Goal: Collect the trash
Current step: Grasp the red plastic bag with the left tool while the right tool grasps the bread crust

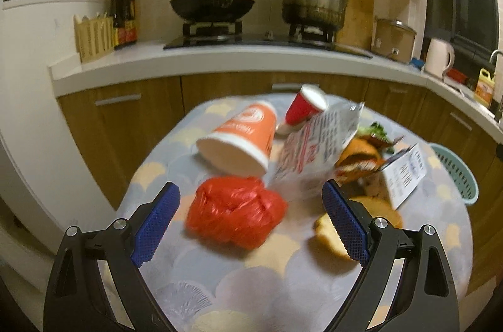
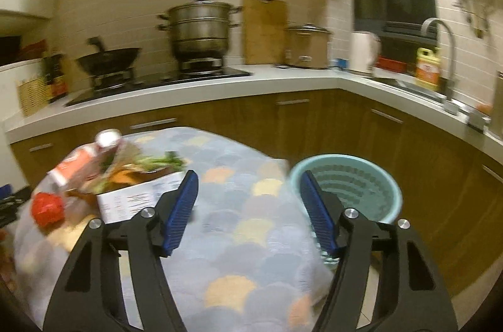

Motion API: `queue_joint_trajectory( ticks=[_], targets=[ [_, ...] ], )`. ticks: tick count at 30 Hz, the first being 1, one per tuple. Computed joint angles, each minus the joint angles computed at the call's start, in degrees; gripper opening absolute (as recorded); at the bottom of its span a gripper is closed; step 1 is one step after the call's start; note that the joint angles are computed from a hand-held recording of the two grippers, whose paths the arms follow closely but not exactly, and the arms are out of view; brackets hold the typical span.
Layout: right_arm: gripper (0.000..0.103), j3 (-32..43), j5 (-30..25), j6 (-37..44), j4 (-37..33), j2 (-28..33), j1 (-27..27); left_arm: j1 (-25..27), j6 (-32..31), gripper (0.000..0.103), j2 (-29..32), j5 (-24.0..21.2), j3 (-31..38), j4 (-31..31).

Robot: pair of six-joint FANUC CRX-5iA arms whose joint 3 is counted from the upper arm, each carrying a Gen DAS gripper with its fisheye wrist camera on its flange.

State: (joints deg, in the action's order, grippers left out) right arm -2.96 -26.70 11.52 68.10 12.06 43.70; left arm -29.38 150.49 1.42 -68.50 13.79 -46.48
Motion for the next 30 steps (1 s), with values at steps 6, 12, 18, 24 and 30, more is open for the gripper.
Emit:
queue_joint_trajectory(
  ticks=[6,12,18,24,30],
  targets=[
    [0.06,4.74,3.49,17.9,-17.7,1.55,3.51,4.23,-2.51,0.089,0.57,0.23,-1.28,5.09],
    [0.06,11.3,0.74,36.17,-34.03,4.29,5.93,10.18,-5.19,0.08,0.14,5.08,-4.34,13.23],
    [0.06,22.04,-7.95,51.48,-51.21,8.73,5.54,11.33,-6.67,0.069,0.19,7.33,-5.31,15.22],
    [0.06,27.79,-14.02,63.29,-63.4,11.1,6.36,9.2,-6.63,0.058,1.43,6.02,-3.99,13.11],
    [0.06,35.5,-22.55,71.31,-69.74,15.67,7.22,8.1,-7.57,0.049,-0.06,7.78,-5.52,12.7]
  ],
)
